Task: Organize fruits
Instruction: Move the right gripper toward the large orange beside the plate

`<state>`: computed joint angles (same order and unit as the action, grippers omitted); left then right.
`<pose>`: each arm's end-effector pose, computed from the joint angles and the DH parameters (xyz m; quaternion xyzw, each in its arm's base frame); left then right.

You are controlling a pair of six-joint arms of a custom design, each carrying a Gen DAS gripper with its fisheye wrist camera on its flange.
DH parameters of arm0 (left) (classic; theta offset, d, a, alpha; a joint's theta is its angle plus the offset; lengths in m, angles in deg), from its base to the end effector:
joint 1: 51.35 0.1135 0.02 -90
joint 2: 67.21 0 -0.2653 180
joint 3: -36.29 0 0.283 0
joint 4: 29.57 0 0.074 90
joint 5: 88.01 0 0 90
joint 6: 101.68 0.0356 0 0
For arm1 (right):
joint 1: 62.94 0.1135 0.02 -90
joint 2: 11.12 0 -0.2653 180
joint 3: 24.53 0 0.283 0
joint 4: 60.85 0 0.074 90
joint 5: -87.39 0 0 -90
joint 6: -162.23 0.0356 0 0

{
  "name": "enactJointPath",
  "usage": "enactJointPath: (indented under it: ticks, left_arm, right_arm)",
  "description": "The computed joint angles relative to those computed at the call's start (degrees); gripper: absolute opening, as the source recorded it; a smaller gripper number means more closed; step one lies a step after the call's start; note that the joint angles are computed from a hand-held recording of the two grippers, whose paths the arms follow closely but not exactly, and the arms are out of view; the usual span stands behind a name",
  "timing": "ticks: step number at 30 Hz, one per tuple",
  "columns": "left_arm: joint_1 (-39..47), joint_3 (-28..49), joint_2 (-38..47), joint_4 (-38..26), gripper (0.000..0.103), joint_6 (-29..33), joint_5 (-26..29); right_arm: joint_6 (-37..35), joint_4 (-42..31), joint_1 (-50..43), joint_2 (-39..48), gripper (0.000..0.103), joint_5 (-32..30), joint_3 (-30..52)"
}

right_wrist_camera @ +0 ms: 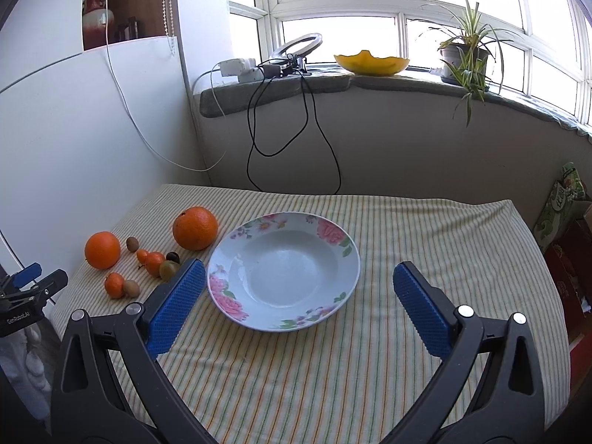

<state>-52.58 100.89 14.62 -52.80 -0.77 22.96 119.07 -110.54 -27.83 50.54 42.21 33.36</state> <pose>0.3338 -0.0199 0.2227 0.1702 0.8798 -0.1299 0.4245 0.2071 0.1149 0.2487 0.2086 0.8611 -0.0833 0.4562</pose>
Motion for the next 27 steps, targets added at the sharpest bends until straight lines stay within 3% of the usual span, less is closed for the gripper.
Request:
enactJointPath:
  ticks: [6, 11, 15, 27]
  left_arm:
    - [0.36, 0.74, 1.32, 0.23, 0.102, 0.21, 0.31]
    - [-0.68, 2.43, 3.05, -0.23, 0.102, 0.19, 1.91]
    - [-2.45, 4.48, 5.27, -0.63, 0.102, 0.53, 2.98]
    - [-8.36, 16.65, 17.49, -3.86, 0.102, -1.02, 6.05]
  right_arm:
    - [-7.17, 7.32, -5.62, 3.6, 0.103, -10.64, 1.34]
    - [-13.86, 10.75, -8.55, 9.31, 0.103, -15.32, 4.48]
    - [-18.1, 13.67, -12.5, 12.33, 0.103, -23.44, 6.31]
    - [-27.52, 10.35, -21.97, 28.87, 0.103, -38.52, 22.06]
